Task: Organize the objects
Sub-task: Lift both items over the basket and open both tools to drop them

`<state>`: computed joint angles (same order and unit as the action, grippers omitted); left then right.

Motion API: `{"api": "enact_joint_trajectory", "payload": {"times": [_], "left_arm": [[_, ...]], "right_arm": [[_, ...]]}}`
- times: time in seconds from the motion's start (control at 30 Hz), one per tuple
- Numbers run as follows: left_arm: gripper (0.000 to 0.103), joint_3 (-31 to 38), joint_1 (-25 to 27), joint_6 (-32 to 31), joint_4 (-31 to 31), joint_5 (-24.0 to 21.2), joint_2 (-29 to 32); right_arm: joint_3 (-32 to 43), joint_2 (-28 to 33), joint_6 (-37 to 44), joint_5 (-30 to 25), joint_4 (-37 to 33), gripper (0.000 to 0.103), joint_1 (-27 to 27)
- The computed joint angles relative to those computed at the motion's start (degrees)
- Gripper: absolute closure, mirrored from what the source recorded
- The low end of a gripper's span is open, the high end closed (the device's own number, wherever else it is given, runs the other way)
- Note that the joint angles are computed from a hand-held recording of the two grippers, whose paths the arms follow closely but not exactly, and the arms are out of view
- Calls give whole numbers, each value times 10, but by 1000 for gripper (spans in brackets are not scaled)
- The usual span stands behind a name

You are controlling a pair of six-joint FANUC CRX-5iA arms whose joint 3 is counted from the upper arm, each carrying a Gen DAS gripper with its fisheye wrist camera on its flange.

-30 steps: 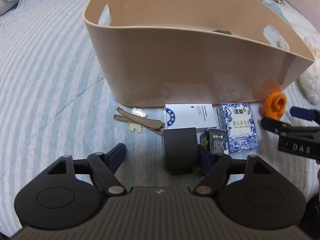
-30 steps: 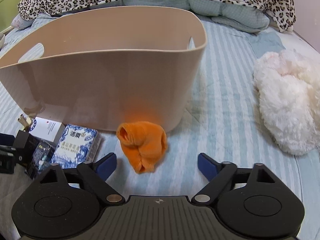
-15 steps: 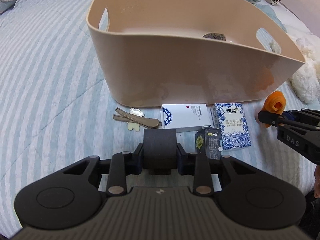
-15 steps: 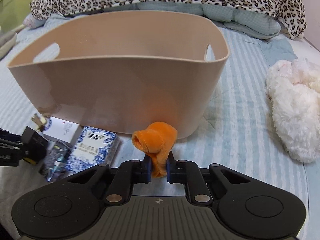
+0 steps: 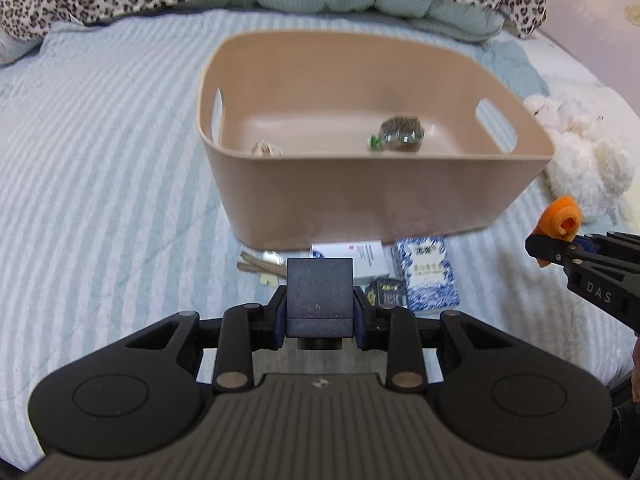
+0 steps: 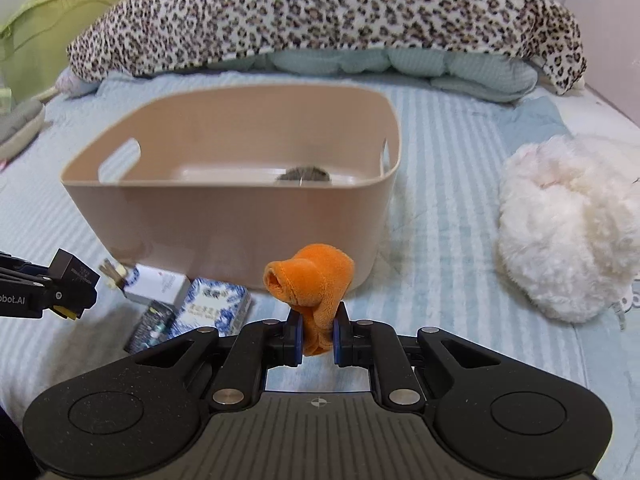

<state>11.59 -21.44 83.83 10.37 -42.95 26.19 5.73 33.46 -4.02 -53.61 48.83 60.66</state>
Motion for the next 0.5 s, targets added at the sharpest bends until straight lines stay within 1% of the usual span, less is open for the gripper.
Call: {"api": "enact_joint_trajectory", "payload": {"times": [0.17,0.3,0.5], "left_arm": [[70,-19,6,-7,10,21,-28],[70,-33,10,-3,13,50,-48],[70,-34,14,12,21,86,-56]], "right_arm": [[-28,-22,-47,6,54,90,4],[-41,-34,-79,7,94,90,5],[-49,-45,-113,5,136,90,-2]]}}
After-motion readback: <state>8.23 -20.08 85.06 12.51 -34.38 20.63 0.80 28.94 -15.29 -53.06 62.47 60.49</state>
